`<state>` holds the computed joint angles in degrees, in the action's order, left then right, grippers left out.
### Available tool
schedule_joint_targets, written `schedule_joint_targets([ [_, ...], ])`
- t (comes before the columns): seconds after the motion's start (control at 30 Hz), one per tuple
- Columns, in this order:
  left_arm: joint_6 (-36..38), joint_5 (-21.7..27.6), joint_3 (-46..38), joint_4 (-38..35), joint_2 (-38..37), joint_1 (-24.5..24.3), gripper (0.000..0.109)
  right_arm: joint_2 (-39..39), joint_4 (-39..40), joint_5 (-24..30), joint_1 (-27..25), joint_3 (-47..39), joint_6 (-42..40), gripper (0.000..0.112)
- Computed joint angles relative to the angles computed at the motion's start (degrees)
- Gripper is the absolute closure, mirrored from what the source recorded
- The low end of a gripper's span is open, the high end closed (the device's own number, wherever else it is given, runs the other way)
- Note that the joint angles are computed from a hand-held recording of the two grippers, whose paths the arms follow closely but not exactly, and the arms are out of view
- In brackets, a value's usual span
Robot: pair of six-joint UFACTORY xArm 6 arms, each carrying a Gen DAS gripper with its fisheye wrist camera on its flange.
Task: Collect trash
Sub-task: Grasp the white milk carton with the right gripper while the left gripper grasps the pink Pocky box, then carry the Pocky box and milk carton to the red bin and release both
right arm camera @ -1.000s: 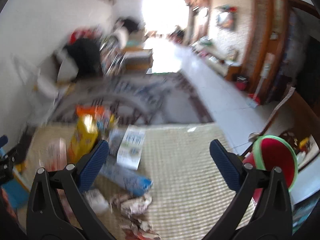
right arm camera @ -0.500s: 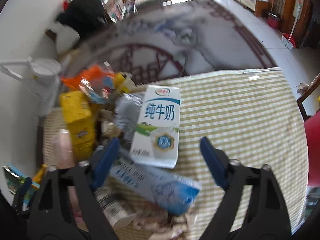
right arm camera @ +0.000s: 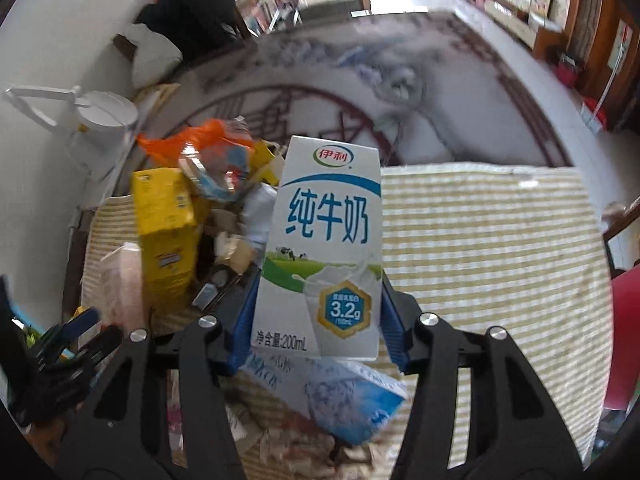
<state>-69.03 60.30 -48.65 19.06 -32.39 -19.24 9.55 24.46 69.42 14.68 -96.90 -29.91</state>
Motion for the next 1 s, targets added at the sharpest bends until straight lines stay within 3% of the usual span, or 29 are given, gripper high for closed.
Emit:
schedule_joint_targets([
  [0.13,2.11,-0.50,-0.86,-1.39,4.38,1.08,0.031,-1.97,0.41,0.43,-0.98,1.73,-0.28,0.060],
  [0.23,1.24,-0.80,-0.35,0.26,4.45,1.19,0.051,-3.13,1.47,0.22,-1.83,3.18,0.21,0.060],
  [0.33,0.93,-2.75,1.34,-0.20,1.74,1.86,0.057,-3.71,2.82,-1.77,-2.18,4.07,0.97,0.060],
  [0.53,-5.49,3.45,-0.42,9.83,-3.51,-3.69,0.057,-8.81,5.86,-6.09,-2.87,7.51,-0.09,0.060],
  [0.7,-9.01,7.25,-3.87,16.44,-3.65,-8.90,0.057,-13.25,7.46,-7.19,-4.67,10.43,-1.32,0.060],
  [1.0,-7.99,5.39,-14.55,22.19,5.67,-16.17,0.057,-12.54,8.46,-7.24,-14.01,7.80,-2.85,0.060],
])
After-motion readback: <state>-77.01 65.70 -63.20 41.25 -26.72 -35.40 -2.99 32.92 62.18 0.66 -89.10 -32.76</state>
